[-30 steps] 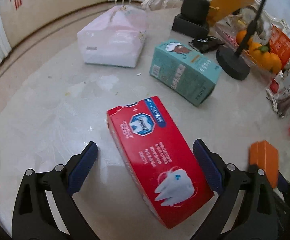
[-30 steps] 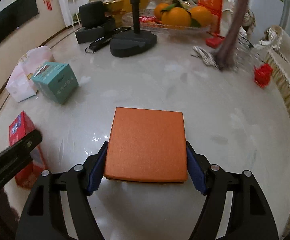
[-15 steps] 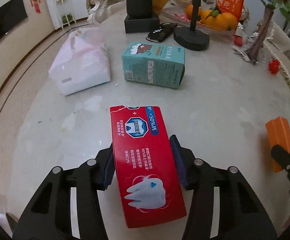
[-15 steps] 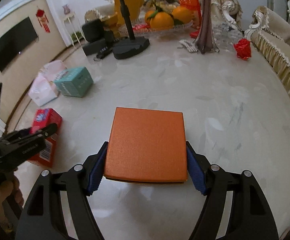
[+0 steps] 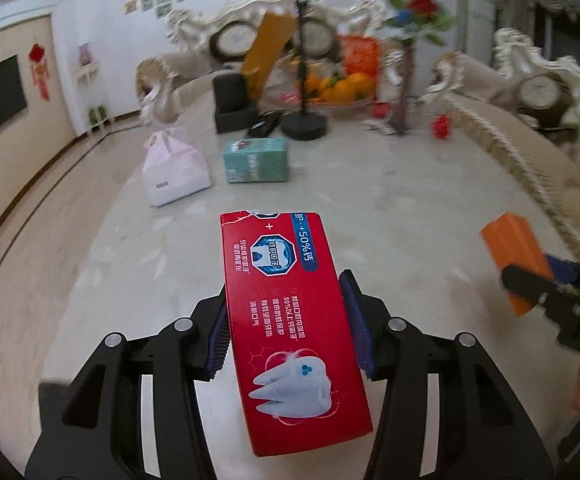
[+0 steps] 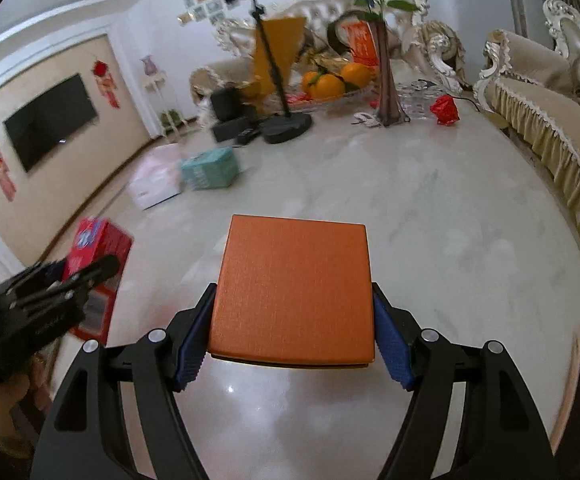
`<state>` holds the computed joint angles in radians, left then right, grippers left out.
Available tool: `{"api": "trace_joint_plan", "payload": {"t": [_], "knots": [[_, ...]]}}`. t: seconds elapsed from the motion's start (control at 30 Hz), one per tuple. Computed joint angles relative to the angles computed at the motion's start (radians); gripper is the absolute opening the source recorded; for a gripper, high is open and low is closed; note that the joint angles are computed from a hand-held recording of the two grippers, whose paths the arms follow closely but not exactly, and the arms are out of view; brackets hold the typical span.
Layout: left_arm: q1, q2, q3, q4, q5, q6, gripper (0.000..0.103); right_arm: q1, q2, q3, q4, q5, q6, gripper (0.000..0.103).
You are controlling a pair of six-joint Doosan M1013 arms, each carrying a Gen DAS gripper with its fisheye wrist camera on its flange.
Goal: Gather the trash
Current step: 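Carry the toothpaste and orange boxes over the wastebasket and open both tools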
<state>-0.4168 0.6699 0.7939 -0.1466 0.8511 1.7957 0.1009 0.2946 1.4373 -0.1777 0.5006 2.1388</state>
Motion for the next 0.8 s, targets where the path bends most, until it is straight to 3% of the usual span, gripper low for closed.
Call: {"api": "trace_joint_plan", "payload": {"t": [0.07, 0.13, 0.23, 0.3, 0.43, 0.57, 0.67, 0.7, 0.8], "knots": [[0.011, -0.098, 0.157, -0.117, -0.063, 0.126, 0.05, 0.019, -0.054, 0.071, 0.037, -0.032, -0.044, 0.069], [0.023, -0.184, 0.295, -0.23, -0.074, 0.277, 0.05, 0.04, -0.118, 0.152, 0.12, -0.038, -0.144, 0.069], [0.035, -0.266, 0.433, -0.291, -0.034, 0.393, 0.05, 0.067, -0.182, 0.231, 0.22, 0.031, -0.235, 0.069], [0.038, -0.303, 0.512, -0.302, 0.03, 0.446, 0.05, 0.09, -0.199, 0.263, 0.223, 0.097, -0.221, 0.069], [0.015, -0.32, 0.612, -0.207, 0.078, 0.458, 0.05, 0.116, -0.175, 0.29, 0.224, 0.19, -0.197, 0.069], [-0.01, -0.269, 0.642, -0.15, 0.124, 0.427, 0.051, 0.128, -0.103, 0.277, 0.163, 0.257, -0.161, 0.069], [-0.023, -0.236, 0.646, -0.123, 0.154, 0.422, 0.054, 0.122, -0.051, 0.261, 0.201, 0.291, -0.21, 0.069], [-0.025, -0.23, 0.649, -0.123, 0.154, 0.426, 0.056, 0.123, -0.029, 0.249, 0.2, 0.307, -0.236, 0.069], [-0.033, -0.215, 0.656, -0.098, 0.155, 0.406, 0.083, 0.139, -0.008, 0.25, 0.168, 0.309, -0.249, 0.071]]}}
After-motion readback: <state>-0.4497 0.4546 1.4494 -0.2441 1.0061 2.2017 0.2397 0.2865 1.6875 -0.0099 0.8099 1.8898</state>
